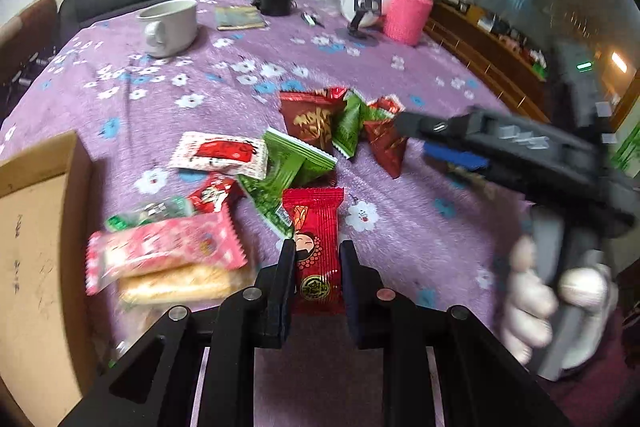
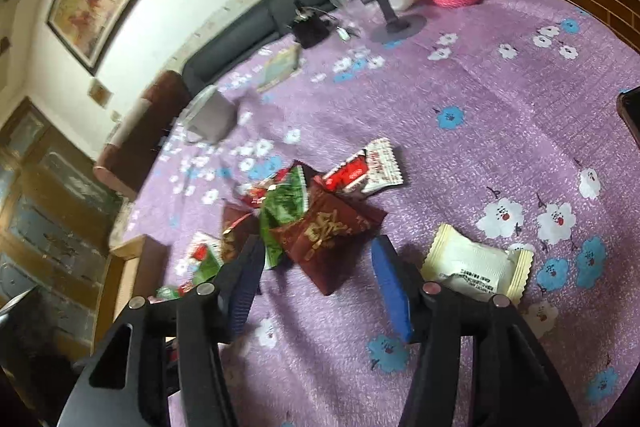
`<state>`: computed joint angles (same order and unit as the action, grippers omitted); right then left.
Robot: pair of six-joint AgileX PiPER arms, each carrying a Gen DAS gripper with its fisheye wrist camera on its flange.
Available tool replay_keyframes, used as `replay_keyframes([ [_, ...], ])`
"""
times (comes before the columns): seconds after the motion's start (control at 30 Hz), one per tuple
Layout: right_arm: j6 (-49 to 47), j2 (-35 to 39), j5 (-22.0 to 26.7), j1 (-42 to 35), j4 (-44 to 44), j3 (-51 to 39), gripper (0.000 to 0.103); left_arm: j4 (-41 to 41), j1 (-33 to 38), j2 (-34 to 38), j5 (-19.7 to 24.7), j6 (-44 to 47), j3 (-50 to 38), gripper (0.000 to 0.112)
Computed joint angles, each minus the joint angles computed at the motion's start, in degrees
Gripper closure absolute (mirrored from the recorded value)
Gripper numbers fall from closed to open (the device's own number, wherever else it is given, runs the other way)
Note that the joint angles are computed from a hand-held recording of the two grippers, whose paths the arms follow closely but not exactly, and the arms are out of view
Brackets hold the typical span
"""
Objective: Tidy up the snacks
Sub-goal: 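Grasp the red snack packet with the left gripper while the right gripper grasps a brown packet, then carry both packets into the cardboard tray and open both grippers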
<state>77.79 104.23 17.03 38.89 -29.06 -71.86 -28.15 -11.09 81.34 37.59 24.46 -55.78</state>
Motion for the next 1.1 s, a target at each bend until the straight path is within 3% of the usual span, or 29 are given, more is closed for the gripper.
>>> replay_keyframes([
  [0.07,-2.5,1.0,1.7,-0.4,2.9,-2.2,0.049,-3.4,2.3,-2.8,1.8,3.3,1.1,0.091],
  [0.17,-9.5,4.8,9.7,-0.7,9.4,-9.6,0.049,-7.7,6.4,-6.6,4.9,7.4,2.4,0.091],
  [0.23,-10.1,6.8,12.1,-0.7,10.2,-12.2,0.050,-10.4,10.2,-8.2,7.7,10.1,2.8,0.091],
  [0.27,-9.4,7.2,13.3,-0.2,9.0,-12.9,0.063,-12.3,13.4,-9.6,9.5,12.1,3.5,0.091],
  [0.3,-9.9,7.3,12.5,-0.1,9.4,-12.6,0.069,-13.4,15.8,-10.1,10.7,13.4,3.7,0.091],
  [0.43,-8.4,5.5,9.0,0.7,9.4,-8.6,0.080,-17.5,29.0,-13.0,16.6,19.3,5.6,0.091],
  [0.67,1.7,0.8,6.3,4.6,0.5,-2.0,0.082,-21.9,53.6,-11.2,25.3,30.1,7.6,0.091],
  [0.9,4.8,-2.1,7.4,10.7,-3.7,-2.3,0.083,-19.5,66.1,-5.5,25.4,34.5,7.6,0.091],
  [1.0,1.9,-0.8,9.7,14.9,-3.5,-7.1,0.083,-18.7,69.1,-4.2,25.1,35.0,7.2,0.090],
  [1.1,-6.5,2.7,11.4,18.7,2.2,-14.5,0.083,-18.2,70.3,-4.6,24.2,34.7,7.5,0.090],
])
